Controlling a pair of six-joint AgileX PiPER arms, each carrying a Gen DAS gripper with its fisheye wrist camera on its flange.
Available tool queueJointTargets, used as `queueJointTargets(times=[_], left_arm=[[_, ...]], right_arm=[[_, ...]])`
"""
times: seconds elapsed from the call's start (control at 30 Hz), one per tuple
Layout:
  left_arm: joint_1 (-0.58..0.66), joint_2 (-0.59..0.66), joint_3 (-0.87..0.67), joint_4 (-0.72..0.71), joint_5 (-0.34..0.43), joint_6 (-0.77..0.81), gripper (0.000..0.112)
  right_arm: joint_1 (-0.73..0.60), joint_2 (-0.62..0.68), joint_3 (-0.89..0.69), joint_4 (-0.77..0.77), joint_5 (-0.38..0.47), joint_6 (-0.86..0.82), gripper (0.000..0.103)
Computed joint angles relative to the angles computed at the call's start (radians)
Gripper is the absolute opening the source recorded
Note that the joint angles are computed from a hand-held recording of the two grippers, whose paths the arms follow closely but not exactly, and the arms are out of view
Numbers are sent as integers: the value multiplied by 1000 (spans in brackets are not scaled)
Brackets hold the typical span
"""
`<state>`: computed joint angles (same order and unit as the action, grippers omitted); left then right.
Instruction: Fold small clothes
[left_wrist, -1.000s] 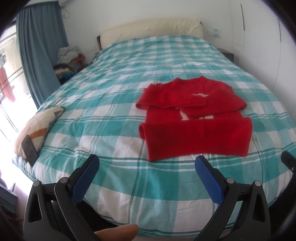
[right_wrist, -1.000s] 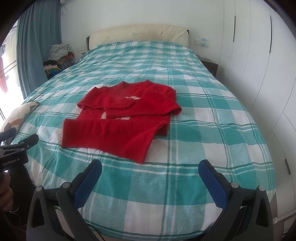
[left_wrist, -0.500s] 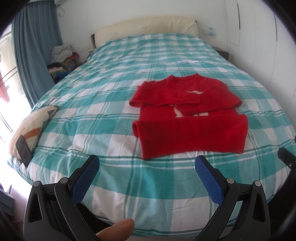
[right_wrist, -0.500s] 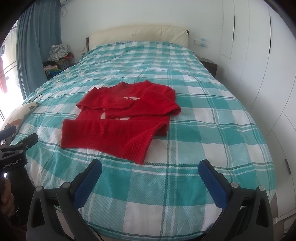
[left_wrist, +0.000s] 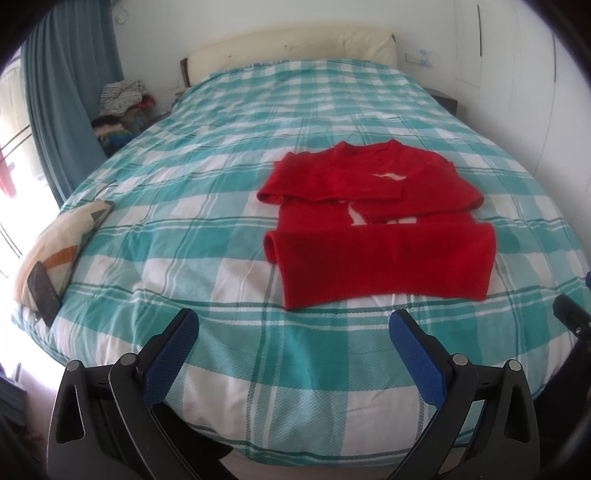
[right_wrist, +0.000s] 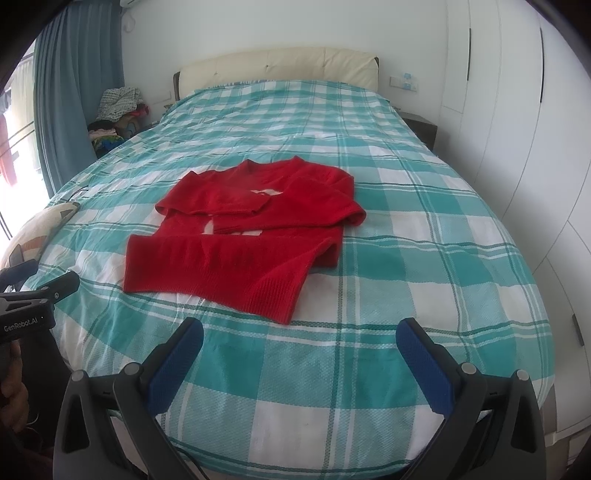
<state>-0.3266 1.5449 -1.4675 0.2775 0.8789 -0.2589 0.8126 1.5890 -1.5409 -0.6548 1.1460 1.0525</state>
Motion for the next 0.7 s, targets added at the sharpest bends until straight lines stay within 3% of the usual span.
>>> queueJointTargets(times=[0.7], left_arm=[[47, -6, 1, -115, -14, 92, 103]], right_arm=[[8, 9, -8, 5, 4, 2, 103]])
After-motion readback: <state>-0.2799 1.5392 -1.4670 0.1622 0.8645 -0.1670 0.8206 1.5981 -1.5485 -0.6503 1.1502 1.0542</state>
